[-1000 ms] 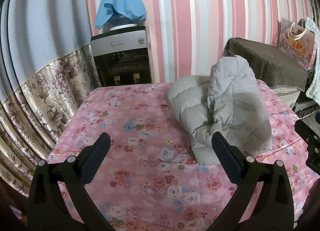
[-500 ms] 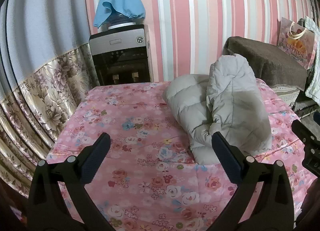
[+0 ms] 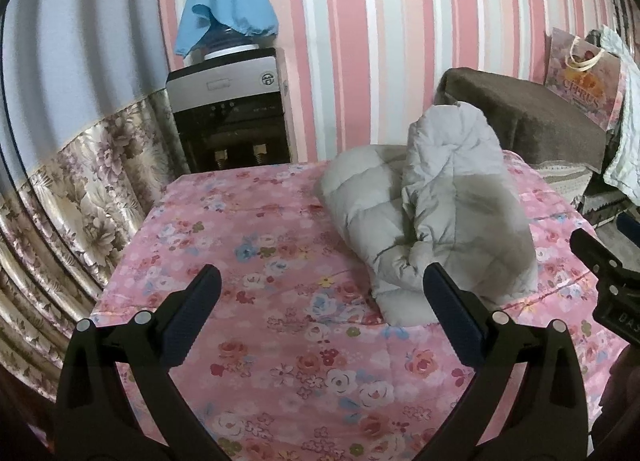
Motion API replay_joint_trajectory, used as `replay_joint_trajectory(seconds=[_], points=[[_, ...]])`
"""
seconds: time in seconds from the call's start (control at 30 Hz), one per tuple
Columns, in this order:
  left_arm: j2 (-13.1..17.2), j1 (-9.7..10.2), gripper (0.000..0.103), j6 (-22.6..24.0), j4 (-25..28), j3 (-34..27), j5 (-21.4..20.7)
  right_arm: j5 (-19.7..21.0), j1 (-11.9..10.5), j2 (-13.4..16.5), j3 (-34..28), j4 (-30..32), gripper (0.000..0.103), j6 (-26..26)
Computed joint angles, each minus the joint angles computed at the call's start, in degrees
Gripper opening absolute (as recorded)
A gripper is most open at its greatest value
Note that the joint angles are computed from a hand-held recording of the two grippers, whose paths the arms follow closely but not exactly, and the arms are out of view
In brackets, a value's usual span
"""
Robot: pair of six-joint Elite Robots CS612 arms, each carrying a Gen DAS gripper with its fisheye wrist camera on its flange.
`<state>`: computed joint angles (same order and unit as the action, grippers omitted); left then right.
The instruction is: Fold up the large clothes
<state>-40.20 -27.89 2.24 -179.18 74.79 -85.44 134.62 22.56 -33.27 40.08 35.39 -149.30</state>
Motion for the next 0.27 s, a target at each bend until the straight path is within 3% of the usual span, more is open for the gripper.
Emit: replay_joint_trajectory(seconds=[0.27], points=[[0.3,0.11,0.1,-0.3,1.2,-0.7,0.0,-0.1,-0.2,-0.1,0.2,-0.3,0.102,-0.2]])
